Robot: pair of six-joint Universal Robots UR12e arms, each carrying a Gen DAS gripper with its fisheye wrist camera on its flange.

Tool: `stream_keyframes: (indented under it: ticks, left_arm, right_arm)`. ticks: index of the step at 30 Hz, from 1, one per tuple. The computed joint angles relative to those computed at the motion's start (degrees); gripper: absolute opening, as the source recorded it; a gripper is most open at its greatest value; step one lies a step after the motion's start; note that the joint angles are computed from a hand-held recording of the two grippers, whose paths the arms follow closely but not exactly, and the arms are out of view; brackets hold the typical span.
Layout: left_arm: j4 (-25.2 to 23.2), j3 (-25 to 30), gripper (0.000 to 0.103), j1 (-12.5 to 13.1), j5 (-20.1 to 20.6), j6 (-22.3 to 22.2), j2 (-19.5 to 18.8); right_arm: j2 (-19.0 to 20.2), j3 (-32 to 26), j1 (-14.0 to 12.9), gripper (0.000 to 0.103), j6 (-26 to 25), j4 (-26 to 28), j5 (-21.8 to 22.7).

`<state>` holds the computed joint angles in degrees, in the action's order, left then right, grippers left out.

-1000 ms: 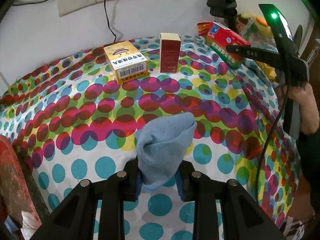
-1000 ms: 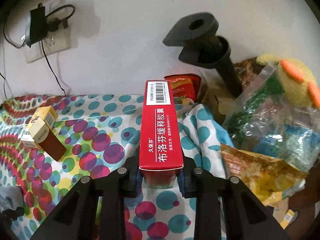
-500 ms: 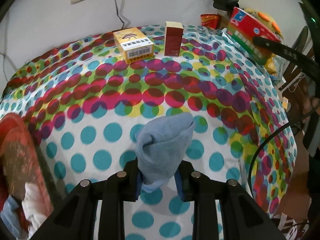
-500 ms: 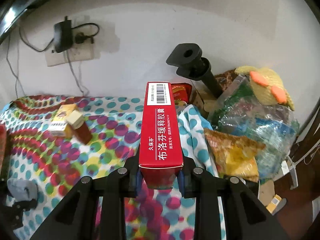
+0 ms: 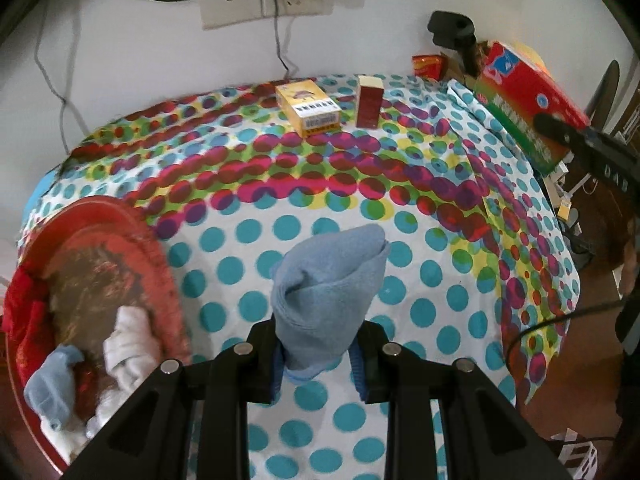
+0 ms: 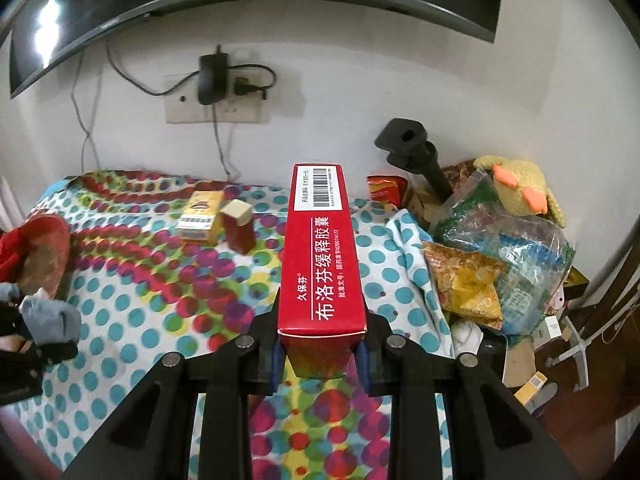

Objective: Organize objects

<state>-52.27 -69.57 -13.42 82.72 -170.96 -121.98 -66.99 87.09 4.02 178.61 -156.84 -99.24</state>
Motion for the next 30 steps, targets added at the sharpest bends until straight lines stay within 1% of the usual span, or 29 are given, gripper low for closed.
stream_keyframes:
  ticks: [6,17,25,30]
  left_arm:
    - [1.81,-2.25,0.027,1.13,0.34,-0.22,2.24]
    - [4.48,-5.57,0.027,3.23,0.37,0.17,5.16]
    - [5.32,-7.07,0.028,5.08,0.19,-1.03,6.25]
    - [5.39,-7.43,0.028,6.08,1.76,-2.04,6.27]
  right_arm:
    - [-1.18,0.87,1.34,0.026,-0.42,-0.05,-0.19]
    - [-1.94,1.13,3.61,0.026,-1.59,0.16,0.0]
    - [-1.76,0.65,5.29,0.026,-1.92,0.84,0.39]
    - [-1.21,0.01,6.23,0.026,-2.49,1.64,0.61]
